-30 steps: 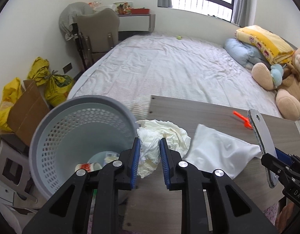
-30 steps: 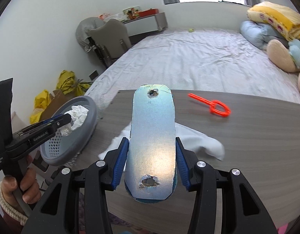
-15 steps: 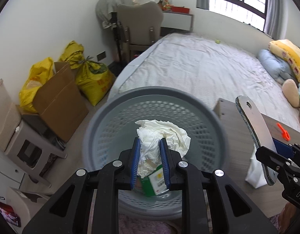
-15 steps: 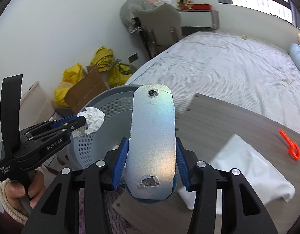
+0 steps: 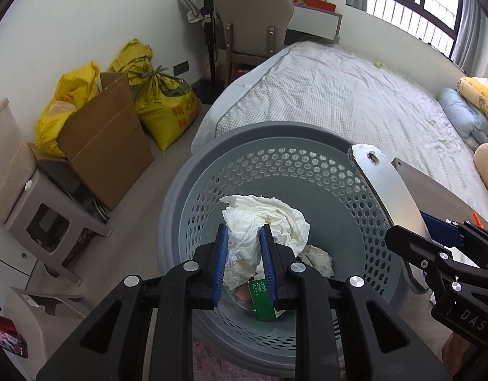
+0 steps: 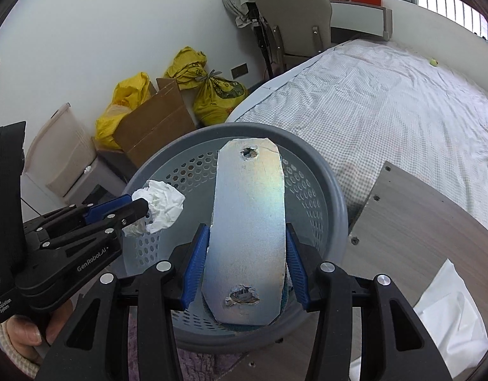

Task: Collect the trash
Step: 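Carry the insole and tissues over the basket with both tools, then open both tools to drop the insole and tissues into the basket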

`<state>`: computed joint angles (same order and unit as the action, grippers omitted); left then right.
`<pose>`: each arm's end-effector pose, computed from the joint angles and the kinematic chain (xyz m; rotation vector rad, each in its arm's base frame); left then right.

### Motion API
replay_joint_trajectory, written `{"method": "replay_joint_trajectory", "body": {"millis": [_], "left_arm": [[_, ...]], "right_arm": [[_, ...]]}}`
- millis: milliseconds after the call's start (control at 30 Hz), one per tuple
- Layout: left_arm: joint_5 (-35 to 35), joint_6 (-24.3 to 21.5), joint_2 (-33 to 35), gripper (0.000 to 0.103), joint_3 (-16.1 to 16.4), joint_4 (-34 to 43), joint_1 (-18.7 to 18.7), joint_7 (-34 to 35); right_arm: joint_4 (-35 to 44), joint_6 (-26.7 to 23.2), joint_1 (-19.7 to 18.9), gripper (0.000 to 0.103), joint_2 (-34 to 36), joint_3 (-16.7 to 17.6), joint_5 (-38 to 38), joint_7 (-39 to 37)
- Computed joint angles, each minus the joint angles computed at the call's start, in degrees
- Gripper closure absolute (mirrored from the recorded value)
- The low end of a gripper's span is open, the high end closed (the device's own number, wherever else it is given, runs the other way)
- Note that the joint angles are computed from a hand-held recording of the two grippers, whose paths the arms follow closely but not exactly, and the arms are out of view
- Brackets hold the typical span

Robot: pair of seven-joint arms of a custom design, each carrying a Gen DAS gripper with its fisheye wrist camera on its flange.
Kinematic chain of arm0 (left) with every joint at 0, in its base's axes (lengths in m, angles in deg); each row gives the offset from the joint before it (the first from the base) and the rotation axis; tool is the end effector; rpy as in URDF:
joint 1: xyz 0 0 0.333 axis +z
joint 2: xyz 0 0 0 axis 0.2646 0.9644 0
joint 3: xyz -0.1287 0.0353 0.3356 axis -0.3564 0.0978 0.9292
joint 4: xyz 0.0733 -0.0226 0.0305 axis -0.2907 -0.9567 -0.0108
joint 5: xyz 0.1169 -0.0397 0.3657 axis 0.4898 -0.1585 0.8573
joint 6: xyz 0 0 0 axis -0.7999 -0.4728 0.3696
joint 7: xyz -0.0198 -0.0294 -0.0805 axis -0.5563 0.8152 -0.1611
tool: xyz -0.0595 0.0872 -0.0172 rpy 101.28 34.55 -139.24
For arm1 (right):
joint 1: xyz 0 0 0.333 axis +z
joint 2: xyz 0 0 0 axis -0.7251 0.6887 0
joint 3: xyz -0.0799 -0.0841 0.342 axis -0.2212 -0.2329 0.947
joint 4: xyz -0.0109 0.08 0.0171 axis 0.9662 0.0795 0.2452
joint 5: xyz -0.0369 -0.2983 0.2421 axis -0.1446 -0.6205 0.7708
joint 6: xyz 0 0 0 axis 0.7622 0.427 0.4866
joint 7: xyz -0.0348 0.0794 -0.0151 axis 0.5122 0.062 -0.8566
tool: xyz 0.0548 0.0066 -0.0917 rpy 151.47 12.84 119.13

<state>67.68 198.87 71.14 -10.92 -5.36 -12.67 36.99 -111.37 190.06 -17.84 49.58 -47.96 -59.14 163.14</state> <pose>0.6905 -0.4856 0.4398 -1.4587 2.3038 -0.7692 0.6513 0.3914 0.4578 -1.5514 1.9753 -0.4614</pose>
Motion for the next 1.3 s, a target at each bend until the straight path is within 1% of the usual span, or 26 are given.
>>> {"method": "replay_joint_trajectory", "body": {"millis": [133, 233, 300, 367, 433, 467, 500, 567, 667, 733, 800, 1033, 1167, 1300], "left_arm": [[-0.49, -1.82, 1.59, 0.082, 0.15, 2.88, -0.28, 0.17], [-1.13, -2.06, 2.29, 0.081, 0.03, 4.02, -0.18, 0.37], [-1.95, -2.87, 2.89, 0.078, -0.39, 5.12, -0.05, 0.93], [-2.24, -3.31, 3.11, 0.078, -0.20, 5.63, -0.16, 1.16], [-1.97, -3.32, 2.99, 0.071, 0.32, 5.61, -0.42, 0.97], [-1.83, -3.10, 2.73, 0.062, 0.53, 5.21, -0.48, 0.71], [-1.64, -2.81, 2.42, 0.050, 0.74, 4.72, -0.56, 0.30], [-0.95, -1.52, 1.54, 0.041, 1.25, 3.27, -0.68, -0.95], [-0.20, -0.73, 0.65, 0.041, 1.33, 1.92, -0.53, -1.87], [0.28, -0.62, 0.21, 0.037, 1.46, 1.33, -0.53, -2.60], [0.81, -0.23, -0.36, 0.033, 1.54, 0.49, -0.49, -3.15], [1.80, 1.01, -2.93, 0.032, 1.08, -3.72, 0.41, -4.31], [3.06, 1.68, -4.46, 0.032, 1.28, -6.15, 0.33, -5.56], [3.78, 2.62, -5.94, 0.032, 0.81, -8.50, 0.49, -6.11]], "right_arm": [[1.01, -0.42, -0.33, 0.057, 0.94, 0.06, 0.45, -0.80], [1.63, -0.96, -0.69, 0.057, 1.41, 0.23, 1.20, -1.56], [1.40, -0.95, -0.60, 0.057, 1.25, 0.05, 1.21, -1.43], [0.97, -0.81, -0.17, 0.057, 0.96, -0.48, 0.58, -0.63], [0.63, -1.00, 0.15, 0.056, 0.63, -0.87, -0.08, 0.18], [0.52, -1.14, 0.25, 0.055, 0.50, -0.96, -0.33, 0.53], [0.20, -1.21, 0.37, 0.054, 0.23, -1.11, -0.64, 1.03], [-0.17, -1.34, 0.44, 0.053, -0.12, -1.22, -1.14, 1.80], [-1.35, -1.08, 0.43, 0.052, -0.99, -1.26, -1.95, 2.94], [-1.86, -1.19, 0.50, 0.051, -1.46, -1.20, -2.50, 3.34], [-2.18, -1.22, 0.65, 0.048, -1.79, -1.19, -3.08, 3.86], [-3.54, -2.48, 1.55, 0.047, -3.26, -1.14, -5.20, 6.14], [-5.55, -2.63, 2.21, 0.045, -4.90, -1.24, -6.96, 8.74], [-7.55, -2.97, 2.41, 0.045, -6.37, -0.81, -8.15, 10.80]]}}
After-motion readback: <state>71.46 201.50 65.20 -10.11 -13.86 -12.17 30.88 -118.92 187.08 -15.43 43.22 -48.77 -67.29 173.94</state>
